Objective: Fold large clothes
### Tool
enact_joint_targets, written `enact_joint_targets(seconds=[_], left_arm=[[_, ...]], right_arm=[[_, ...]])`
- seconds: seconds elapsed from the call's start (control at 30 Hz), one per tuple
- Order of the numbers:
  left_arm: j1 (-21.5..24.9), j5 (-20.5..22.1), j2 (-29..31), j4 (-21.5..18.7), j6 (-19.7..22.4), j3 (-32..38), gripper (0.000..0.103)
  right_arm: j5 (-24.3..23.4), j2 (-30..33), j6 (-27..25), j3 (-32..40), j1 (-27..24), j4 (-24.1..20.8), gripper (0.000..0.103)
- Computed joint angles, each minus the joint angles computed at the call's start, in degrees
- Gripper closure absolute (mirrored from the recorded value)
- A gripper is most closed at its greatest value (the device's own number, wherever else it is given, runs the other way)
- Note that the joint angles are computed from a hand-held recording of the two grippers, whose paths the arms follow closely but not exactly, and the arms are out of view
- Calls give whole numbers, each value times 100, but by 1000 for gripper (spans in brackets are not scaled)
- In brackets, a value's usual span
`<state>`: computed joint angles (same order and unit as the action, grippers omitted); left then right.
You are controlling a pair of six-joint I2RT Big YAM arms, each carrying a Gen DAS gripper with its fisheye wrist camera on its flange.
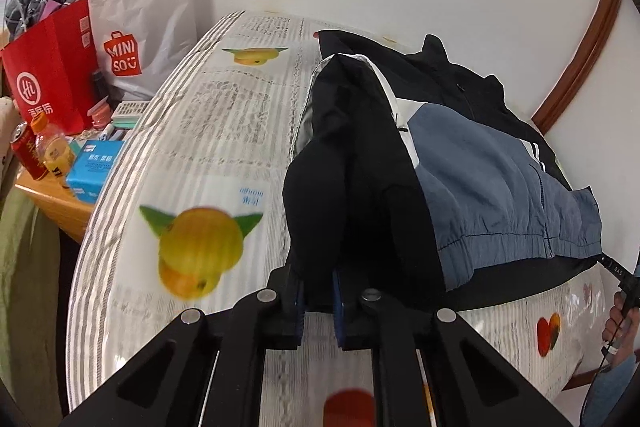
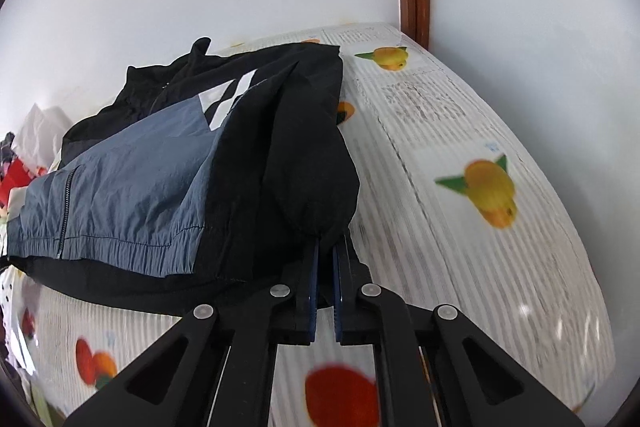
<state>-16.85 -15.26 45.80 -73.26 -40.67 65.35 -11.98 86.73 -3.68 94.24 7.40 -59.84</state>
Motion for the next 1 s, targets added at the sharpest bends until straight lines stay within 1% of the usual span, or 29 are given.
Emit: enact_joint_targets(seconds=[0.13, 0.23, 0.27, 0.3, 0.37, 0.47, 0.53, 0.57, 0.6, 0.63, 0.67, 0.7, 0.73, 0.77, 0.8, 0.9, 1.0], left_arm=[[-503, -258, -252, -222, -455, -121, 92], [-756, -382, -367, -292, -694, -216, 91], [-854, -439, -417, -334, -776, -249, 91], [-950, -521, -455, -368, -848, -274, 89], [-1176, -762, -487, -521, -1056, -276, 87], [-1442, -1091, -482, -763, -1306, -175, 84], [-1600, -1328, -426, -962, -1479, -59, 79], [-1698, -1460, -419, -1064, -1594, 14, 73], [-1740, -1508, -450, -1042, -1619, 29, 67], [-1823, -1577, -499, -997, -1664, 67, 63], [-1897, -1639, -520, -989, -1708, 105, 57], [-1987, -1714, -545, -978, -1745, 132, 54], [-2063, -1770, -554, -947, -1768, 147, 54], [-2124, -1802, -555, -883, -1760, 174, 54], [-2148, -1786, -535, -807, -1728, 199, 53], [-2058, -1555, -433, -517, -1533, 208, 53], [-1847, -1293, -258, -293, -1284, 218, 53]], right_arm=[[-16, -357, -108, -375, -87, 54, 97], [-9, -560, -179, -606, -197, 94, 97], [91, -561, -175, -609, -211, 112, 98], [327, -598, -189, -668, -210, 163, 98], [636, -624, -281, -727, -232, 160, 99], [646, -801, -251, -834, -256, 298, 98], [571, -902, -278, -855, -218, 364, 98], [452, -956, -306, -850, -173, 404, 98], [353, -995, -320, -844, -138, 397, 97], [261, -1012, -333, -831, -96, 387, 96], [141, -1020, -342, -815, -27, 381, 93], [61, -1015, -337, -800, 13, 377, 85], [-8, -1023, -317, -809, 61, 387, 80], [-118, -1016, -279, -817, 117, 425, 69], [-165, -1035, -228, -855, 154, 478, 64], [-285, -982, -88, -877, 240, 568, 60], [-203, -884, 55, -864, 331, 608, 58]])
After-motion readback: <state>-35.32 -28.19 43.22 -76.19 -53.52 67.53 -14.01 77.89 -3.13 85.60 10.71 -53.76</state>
